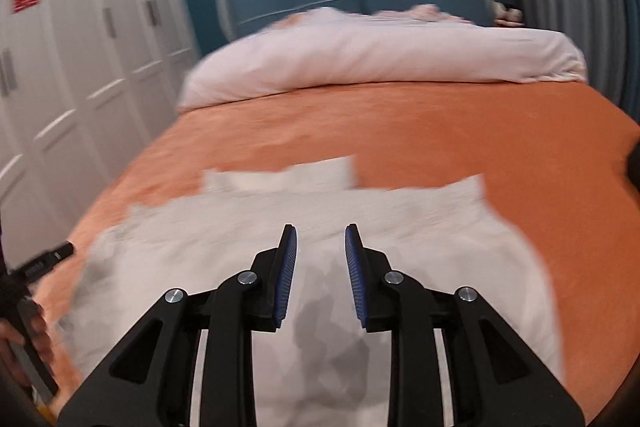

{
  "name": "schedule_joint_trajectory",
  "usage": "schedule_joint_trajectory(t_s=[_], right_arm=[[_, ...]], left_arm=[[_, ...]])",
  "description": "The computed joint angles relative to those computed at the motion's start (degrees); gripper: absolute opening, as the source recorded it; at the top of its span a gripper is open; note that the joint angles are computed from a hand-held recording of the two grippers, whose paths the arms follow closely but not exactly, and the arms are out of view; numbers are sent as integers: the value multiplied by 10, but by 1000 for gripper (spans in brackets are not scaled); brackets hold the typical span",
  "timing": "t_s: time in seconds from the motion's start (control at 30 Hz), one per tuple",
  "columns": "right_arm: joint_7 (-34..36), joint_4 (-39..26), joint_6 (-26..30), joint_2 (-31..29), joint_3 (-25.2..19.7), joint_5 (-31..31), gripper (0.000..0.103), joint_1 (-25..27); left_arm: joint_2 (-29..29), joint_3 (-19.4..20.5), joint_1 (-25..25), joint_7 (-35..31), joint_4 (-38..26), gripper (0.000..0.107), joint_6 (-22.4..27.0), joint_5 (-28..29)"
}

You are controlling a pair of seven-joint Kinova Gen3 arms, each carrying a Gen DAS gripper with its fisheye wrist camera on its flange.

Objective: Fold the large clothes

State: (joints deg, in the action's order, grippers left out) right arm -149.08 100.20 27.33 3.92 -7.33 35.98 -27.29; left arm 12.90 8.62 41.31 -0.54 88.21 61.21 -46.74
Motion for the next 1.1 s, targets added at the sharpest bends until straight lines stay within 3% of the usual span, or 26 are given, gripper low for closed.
schedule_joint_trajectory(t_s=[0.07, 0.2, 0.33, 0.43, 0.6, 0.8, 0.9, 1.0, 1.1], right_arm=[[-8, -1, -3, 5, -18, 1, 25, -12], [-66, -18, 22, 46, -17, 60, 25, -78], [-112, -15, 44, 93, 14, 105, 25, -132], [-165, 1, 51, 107, 50, 168, 25, -181], [-171, 1, 47, 120, 38, 177, 25, -164], [-190, 0, 42, 131, 49, 195, 25, -175], [-187, -3, 50, 129, 47, 191, 25, -177], [-154, -18, 67, 124, 31, 159, 24, -164], [-156, 14, 69, 68, 22, 141, 26, -169]], left_arm=[[-28, 16, 2, 47, 42, 98, -2, -1], [-68, -23, 53, 140, 119, 98, -34, 14], [-63, 39, -7, 195, 157, 98, -68, 12], [-47, 49, -31, 205, 170, 98, -104, 27], [-16, 27, 5, 242, 157, 98, -83, -19], [-27, 7, -10, 236, 173, 95, -166, -20], [-41, 20, -38, 239, 179, 59, -225, -14], [-52, 15, -29, 196, 149, 19, -218, -2], [-78, 31, -30, 146, 115, 10, -204, 8]])
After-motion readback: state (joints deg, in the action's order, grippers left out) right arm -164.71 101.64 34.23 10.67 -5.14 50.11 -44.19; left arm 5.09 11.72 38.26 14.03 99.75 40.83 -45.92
